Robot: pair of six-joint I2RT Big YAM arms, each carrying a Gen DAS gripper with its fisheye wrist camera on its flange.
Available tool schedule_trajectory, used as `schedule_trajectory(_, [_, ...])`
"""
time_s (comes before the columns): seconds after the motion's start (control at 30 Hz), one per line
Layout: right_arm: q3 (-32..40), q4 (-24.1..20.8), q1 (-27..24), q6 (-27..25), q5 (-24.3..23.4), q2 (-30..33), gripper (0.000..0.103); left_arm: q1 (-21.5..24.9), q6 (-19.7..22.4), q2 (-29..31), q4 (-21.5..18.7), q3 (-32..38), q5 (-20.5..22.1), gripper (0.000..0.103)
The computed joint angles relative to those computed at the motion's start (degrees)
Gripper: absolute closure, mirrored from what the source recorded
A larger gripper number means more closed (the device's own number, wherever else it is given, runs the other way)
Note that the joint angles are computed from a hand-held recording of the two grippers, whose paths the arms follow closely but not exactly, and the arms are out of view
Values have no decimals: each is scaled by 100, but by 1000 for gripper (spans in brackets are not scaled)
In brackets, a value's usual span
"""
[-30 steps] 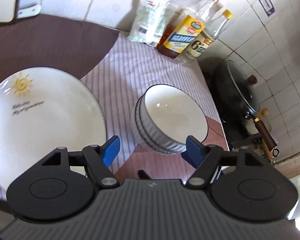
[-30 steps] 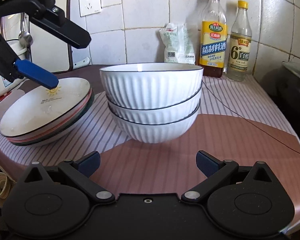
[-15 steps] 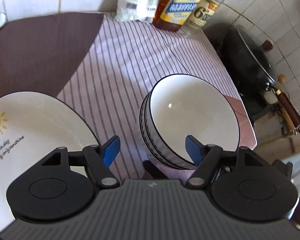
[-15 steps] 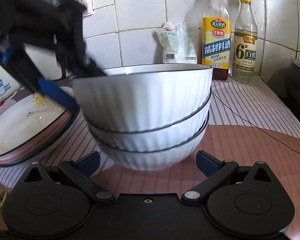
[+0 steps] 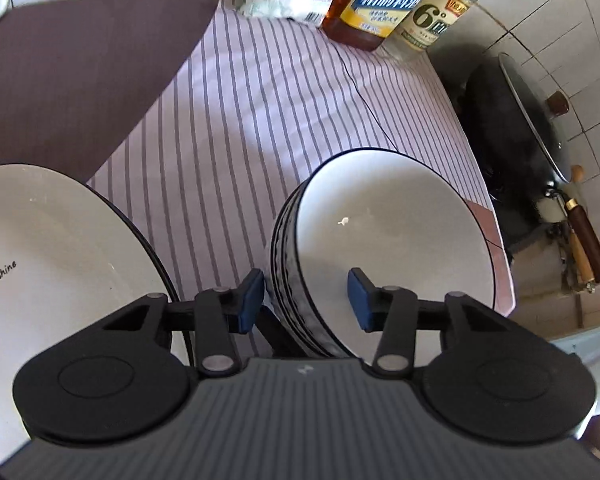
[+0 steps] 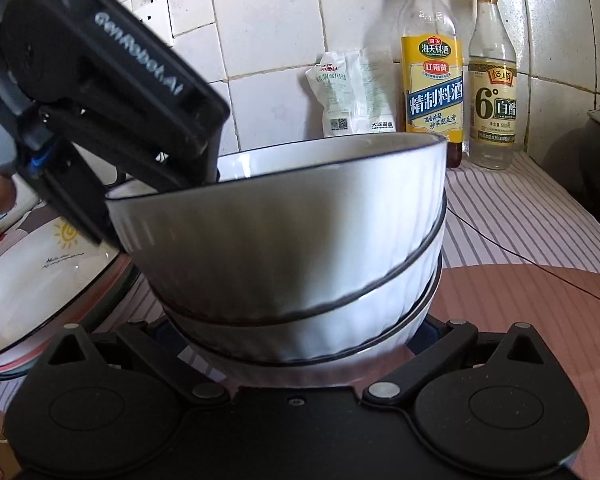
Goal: Organize plates and bowls
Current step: 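Grasp the bowl stack rim with the left tool while the right tool grasps it too, then lift the three-bowl stack with both tools off the cloth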
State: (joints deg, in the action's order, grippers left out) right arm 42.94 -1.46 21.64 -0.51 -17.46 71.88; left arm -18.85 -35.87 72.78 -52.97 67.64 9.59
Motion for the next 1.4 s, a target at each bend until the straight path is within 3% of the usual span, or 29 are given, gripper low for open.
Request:
schedule_trajectory(0.5, [50, -92, 14, 22, 21, 11, 0, -110, -243, -218, 438, -309, -267, 59])
schedule_trajectory(0.9, [32, -156, 54, 126, 186, -49, 0, -96, 231, -247, 466, -330, -183, 59])
schedule_trajectory(1.03, [30, -256, 92, 278, 273, -118, 0, -3, 300, -204, 275, -238, 43, 59])
schedule_trajectory(1.27, [-104, -266, 165, 406, 400, -331, 0, -33, 411, -293, 141, -205, 80, 59])
schedule_trajectory(1.4, [-94, -449, 197, 504, 500, -575, 0, -90, 832, -384, -115, -6, 98, 59])
